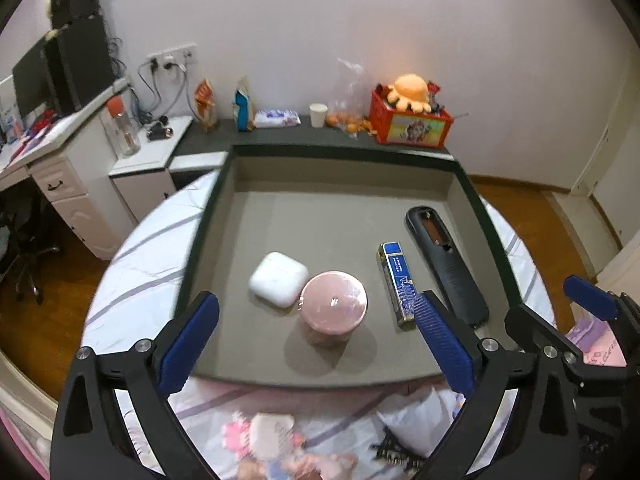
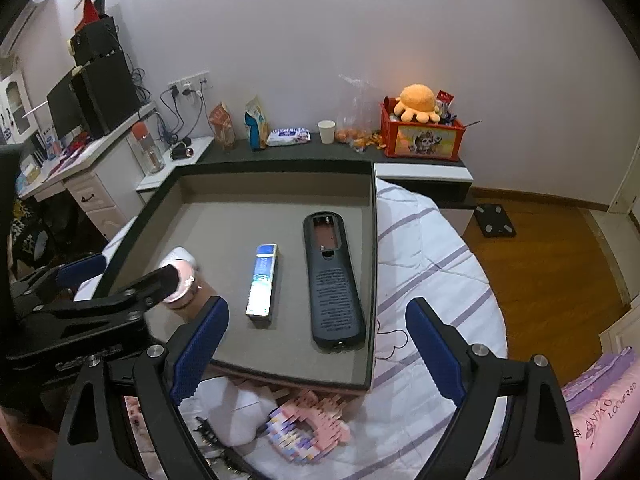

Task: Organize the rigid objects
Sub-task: 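Carry the tin into the pink box and open the left gripper, then withdraw the left gripper while moving the right gripper toward the white charger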

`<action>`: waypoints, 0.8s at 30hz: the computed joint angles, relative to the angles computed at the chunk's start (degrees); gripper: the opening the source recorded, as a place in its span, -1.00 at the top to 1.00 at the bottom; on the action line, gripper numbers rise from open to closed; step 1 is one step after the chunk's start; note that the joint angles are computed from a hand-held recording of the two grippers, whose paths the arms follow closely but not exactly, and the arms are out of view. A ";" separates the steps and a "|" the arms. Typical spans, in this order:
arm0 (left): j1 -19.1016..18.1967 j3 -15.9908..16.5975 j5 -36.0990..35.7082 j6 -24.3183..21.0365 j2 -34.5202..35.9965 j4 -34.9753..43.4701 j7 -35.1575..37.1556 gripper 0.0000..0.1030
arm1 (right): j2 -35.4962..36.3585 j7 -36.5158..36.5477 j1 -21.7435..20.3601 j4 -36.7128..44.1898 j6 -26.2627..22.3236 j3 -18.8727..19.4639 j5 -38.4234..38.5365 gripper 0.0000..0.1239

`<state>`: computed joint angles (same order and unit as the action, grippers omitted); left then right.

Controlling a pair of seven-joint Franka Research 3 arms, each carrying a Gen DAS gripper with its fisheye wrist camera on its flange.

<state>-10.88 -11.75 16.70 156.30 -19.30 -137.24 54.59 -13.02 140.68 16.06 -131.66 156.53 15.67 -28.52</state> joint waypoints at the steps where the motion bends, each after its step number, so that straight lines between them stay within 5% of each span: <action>1: -0.15 0.29 -0.37 0.34 -1.61 -1.20 -0.10 -0.95 | -0.58 0.24 0.09 -0.25 0.00 0.19 -0.17 -0.48; 17: -1.88 2.19 -2.31 -1.52 -27.97 -21.79 -3.94 -0.99 | -11.34 0.58 0.29 -9.29 0.50 5.13 5.03 -0.48; 24: -3.51 2.51 -3.77 -4.63 -34.05 -27.32 -4.20 -0.99 | -14.15 -1.33 2.17 -14.49 -1.21 6.17 10.96 -0.48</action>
<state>-14.39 -9.24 12.92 151.67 -53.35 -164.56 50.39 -27.17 139.34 18.23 -146.15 155.31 21.84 -17.56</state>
